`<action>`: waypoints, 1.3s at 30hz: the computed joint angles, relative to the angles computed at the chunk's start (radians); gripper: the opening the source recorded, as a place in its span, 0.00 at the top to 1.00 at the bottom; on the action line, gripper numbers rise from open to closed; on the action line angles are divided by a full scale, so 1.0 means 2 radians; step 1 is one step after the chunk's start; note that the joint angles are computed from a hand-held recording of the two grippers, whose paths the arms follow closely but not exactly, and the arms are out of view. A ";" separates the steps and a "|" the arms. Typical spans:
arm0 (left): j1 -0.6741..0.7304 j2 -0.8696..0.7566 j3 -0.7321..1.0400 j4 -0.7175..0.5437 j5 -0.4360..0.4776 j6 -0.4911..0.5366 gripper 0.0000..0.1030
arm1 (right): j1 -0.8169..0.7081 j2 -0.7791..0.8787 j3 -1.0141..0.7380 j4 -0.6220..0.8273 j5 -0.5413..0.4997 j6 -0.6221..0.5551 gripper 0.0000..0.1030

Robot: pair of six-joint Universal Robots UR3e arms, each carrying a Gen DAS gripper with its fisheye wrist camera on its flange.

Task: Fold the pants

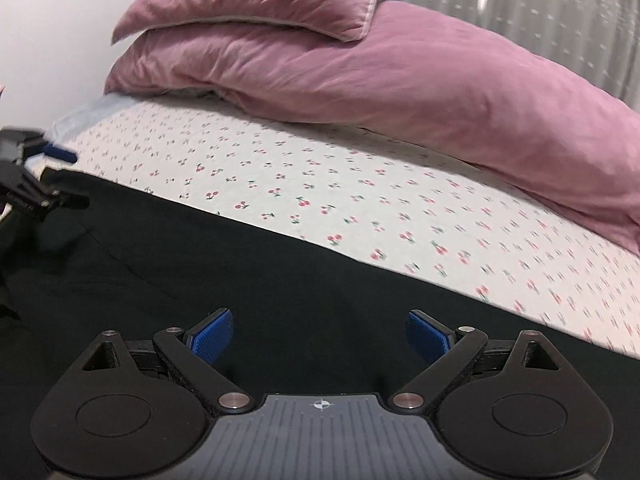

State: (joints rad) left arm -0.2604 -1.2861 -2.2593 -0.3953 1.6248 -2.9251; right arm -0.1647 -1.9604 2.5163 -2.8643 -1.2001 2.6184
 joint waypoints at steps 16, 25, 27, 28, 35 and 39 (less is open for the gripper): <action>0.092 -0.119 0.036 0.027 -0.093 0.101 0.05 | 0.047 0.289 -0.156 -0.087 0.016 -0.074 0.12; 0.103 -0.097 0.045 -0.028 -0.137 0.110 0.54 | 0.033 0.310 -0.188 -0.042 0.065 -0.065 0.36; 0.093 -0.094 0.051 -0.041 -0.133 0.104 0.67 | 0.034 0.301 -0.180 -0.043 0.070 -0.064 0.82; 0.089 -0.093 0.053 -0.047 -0.129 0.100 0.72 | 0.040 0.296 -0.174 -0.052 0.060 -0.059 0.89; 0.025 -0.084 0.045 -0.019 -0.025 0.053 0.98 | 0.090 0.241 -0.100 -0.157 -0.016 -0.031 1.00; 0.006 -0.027 0.034 -0.039 -0.003 0.007 0.99 | 0.082 0.121 -0.049 -0.127 -0.003 -0.030 1.00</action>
